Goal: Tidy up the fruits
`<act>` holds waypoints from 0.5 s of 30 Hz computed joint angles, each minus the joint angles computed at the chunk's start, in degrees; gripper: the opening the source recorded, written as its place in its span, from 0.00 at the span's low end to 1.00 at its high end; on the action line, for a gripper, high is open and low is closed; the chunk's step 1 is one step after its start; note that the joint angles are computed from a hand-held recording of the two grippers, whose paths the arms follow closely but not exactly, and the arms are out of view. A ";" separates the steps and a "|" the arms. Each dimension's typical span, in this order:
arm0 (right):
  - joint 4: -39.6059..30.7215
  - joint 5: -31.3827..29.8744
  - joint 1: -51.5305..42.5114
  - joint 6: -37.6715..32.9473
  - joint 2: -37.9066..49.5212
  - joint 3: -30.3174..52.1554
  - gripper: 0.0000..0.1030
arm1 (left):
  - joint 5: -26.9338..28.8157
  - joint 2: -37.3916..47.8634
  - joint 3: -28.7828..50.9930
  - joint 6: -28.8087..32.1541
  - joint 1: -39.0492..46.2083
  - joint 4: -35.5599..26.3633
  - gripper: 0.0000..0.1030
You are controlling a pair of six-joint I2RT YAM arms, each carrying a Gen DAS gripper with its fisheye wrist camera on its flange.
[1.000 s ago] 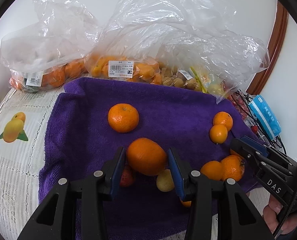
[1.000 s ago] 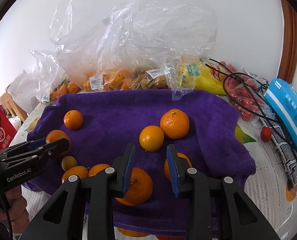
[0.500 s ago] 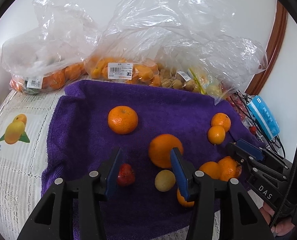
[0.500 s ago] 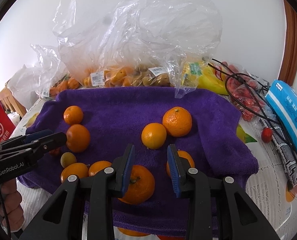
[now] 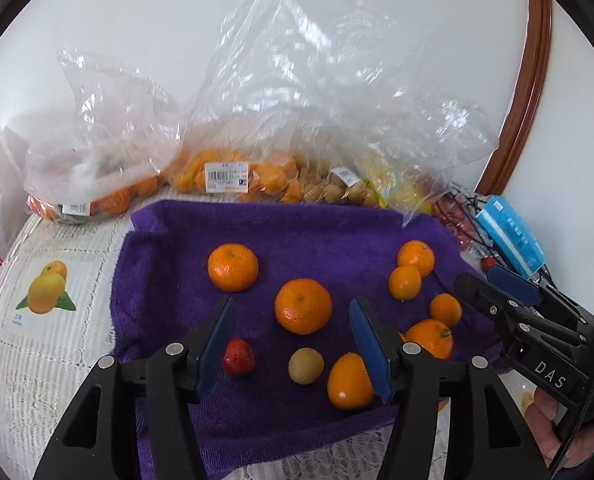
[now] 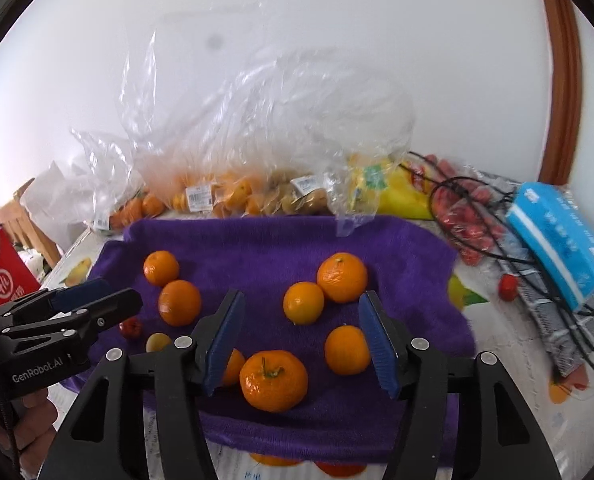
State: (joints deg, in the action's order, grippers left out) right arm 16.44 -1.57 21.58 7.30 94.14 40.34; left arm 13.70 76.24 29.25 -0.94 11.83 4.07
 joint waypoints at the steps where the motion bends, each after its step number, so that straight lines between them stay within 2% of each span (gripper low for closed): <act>1: -1.27 0.28 0.08 0.34 -1.66 -0.41 0.58 | 0.05 -1.74 0.05 -0.11 0.08 -1.84 0.56; 4: -6.57 1.47 0.48 1.51 -8.76 -2.26 0.61 | -0.06 -9.76 -1.98 0.34 -0.04 -7.20 0.57; 6: -11.81 3.96 1.48 2.10 -14.39 -3.27 0.61 | -1.88 -16.24 -3.86 0.17 -0.93 -10.56 0.62; 10: -20.28 6.57 3.56 4.45 -28.35 -7.32 0.63 | -3.86 -30.53 -4.62 0.70 -1.94 -23.46 0.64; 12: -25.02 9.14 5.13 5.12 -35.39 -8.73 0.67 | -5.05 -37.89 -4.59 0.99 -2.66 -29.74 0.71; 15: -33.98 12.31 7.16 6.30 -45.72 -9.63 0.67 | -6.64 -48.08 -3.42 0.16 -3.97 -39.67 0.75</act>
State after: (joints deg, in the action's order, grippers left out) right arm -17.53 10.74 28.74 13.60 48.42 30.71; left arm 7.06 28.16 25.84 -0.77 7.86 -35.60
